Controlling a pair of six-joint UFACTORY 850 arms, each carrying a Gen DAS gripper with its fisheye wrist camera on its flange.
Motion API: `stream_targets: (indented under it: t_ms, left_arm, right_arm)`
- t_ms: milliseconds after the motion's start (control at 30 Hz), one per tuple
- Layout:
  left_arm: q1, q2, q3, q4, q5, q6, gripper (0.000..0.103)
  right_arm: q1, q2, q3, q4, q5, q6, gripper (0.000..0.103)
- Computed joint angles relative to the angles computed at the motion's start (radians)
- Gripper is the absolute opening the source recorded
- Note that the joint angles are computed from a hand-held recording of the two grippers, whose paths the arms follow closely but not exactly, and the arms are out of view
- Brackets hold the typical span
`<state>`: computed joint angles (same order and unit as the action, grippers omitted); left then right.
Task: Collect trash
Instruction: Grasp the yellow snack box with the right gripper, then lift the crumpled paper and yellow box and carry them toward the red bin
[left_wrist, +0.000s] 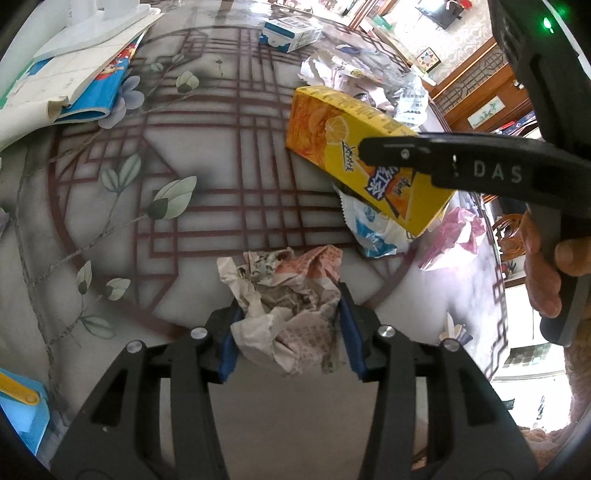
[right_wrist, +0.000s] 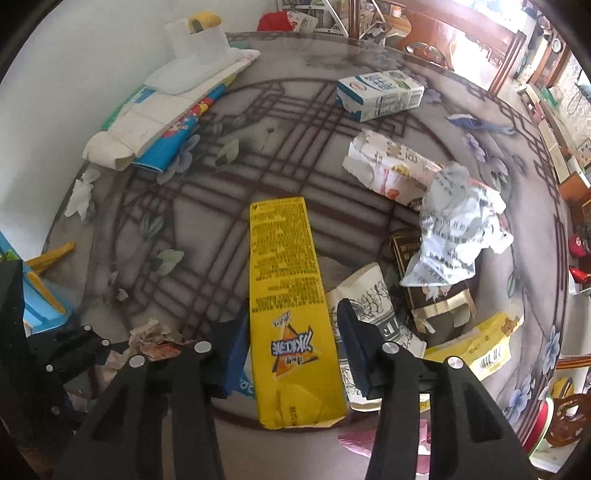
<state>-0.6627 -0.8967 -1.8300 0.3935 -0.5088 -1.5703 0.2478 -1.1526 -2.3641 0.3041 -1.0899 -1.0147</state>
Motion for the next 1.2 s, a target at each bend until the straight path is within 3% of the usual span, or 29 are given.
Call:
stream_targets:
  t_ms: [367, 433, 567, 867, 1200]
  left_arm:
    - [-0.001, -0.015, -0.011, -0.038, -0.001, 0.009, 0.058]
    - [-0.005, -0.02, -0.021, -0.027, -0.005, 0.011, 0.048]
    - [-0.011, -0.026, -0.046, 0.017, -0.025, -0.013, 0.042]
    - [-0.02, -0.014, -0.1, 0.24, -0.069, -0.187, 0.042]
    - [-0.023, -0.114, -0.337, 0.282, -0.133, -0.115, 0.042]
  right_arm:
    - [-0.068, 0.157, 0.186, 0.21, 0.051, -0.115, 0.035]
    - [-0.083, 0.189, 0.229, 0.243, 0.057, -0.134, 0.035]
    - [-0.117, 0.241, 0.304, 0.307, 0.064, -0.145, 0.035]
    - [-0.201, 0.294, 0.385, 0.419, 0.08, -0.06, 0.035]
    - [-0.26, 0.277, 0.356, 0.438, 0.087, 0.001, 0.035]
